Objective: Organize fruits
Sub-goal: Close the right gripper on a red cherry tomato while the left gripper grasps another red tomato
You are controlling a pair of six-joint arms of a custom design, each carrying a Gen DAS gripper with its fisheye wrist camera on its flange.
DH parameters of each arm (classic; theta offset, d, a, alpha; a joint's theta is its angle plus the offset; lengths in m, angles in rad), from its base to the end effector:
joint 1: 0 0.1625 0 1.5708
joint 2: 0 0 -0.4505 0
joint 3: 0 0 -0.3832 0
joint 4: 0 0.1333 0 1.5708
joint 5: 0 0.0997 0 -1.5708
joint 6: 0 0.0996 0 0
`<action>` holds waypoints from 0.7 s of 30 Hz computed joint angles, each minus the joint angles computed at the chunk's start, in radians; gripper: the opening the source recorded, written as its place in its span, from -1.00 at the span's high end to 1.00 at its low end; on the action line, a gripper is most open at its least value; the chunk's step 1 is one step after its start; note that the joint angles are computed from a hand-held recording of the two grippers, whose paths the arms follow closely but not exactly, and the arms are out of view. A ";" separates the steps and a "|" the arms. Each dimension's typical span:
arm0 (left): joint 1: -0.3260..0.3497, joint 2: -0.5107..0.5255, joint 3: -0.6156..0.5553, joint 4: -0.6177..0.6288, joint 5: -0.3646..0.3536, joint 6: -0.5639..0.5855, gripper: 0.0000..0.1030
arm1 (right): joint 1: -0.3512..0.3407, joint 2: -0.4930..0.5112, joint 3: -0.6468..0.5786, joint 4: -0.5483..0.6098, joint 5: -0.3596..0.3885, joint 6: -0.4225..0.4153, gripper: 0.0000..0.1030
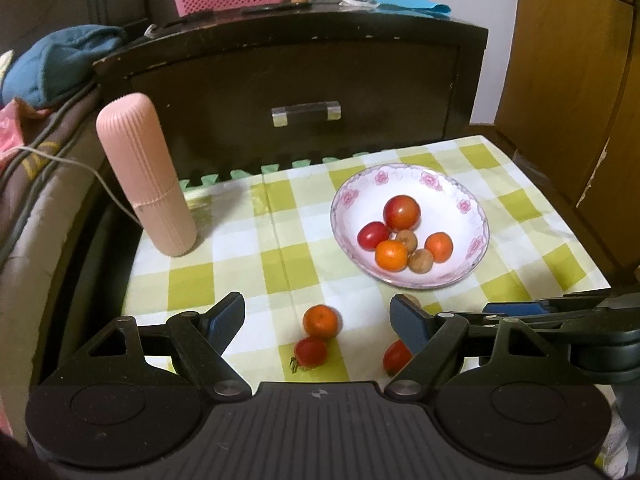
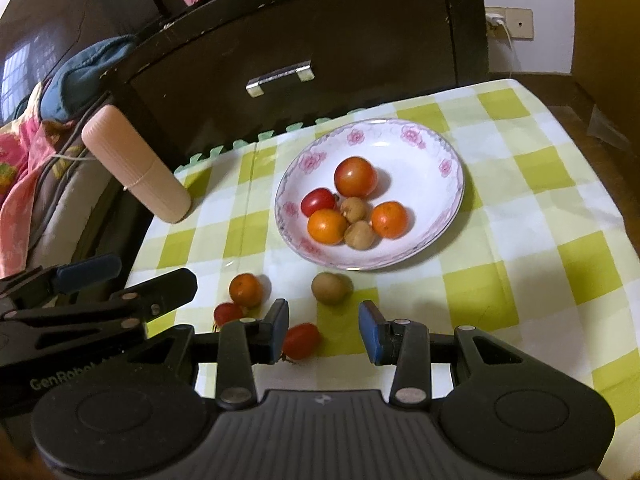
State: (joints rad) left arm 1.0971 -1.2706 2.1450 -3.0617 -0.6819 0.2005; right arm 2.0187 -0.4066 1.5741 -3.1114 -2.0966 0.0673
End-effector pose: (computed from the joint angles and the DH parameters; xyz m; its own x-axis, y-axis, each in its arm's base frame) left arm -0.0391 -0.5381 0.3053 -0.6762 0.0349 -0.7359 0.5172 0.7338 -0.4404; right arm 0.3732 -0.5844 -0.0557 -0.8840 -0.1528 0.4418 -0.3446 0.8515 -0.3951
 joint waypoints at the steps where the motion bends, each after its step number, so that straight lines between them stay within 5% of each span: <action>1: 0.001 -0.001 0.001 0.002 0.000 -0.002 -0.64 | 0.001 0.002 -0.002 0.005 -0.001 0.001 0.28; 21: 0.053 -0.007 -0.024 0.160 -0.005 -0.126 -0.65 | -0.015 0.040 -0.044 0.109 0.013 0.001 0.28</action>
State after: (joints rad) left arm 1.1505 -1.2778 2.1214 -2.9021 -0.6871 0.0743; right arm 2.0036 -0.3661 1.5301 -3.0028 -2.0835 0.0679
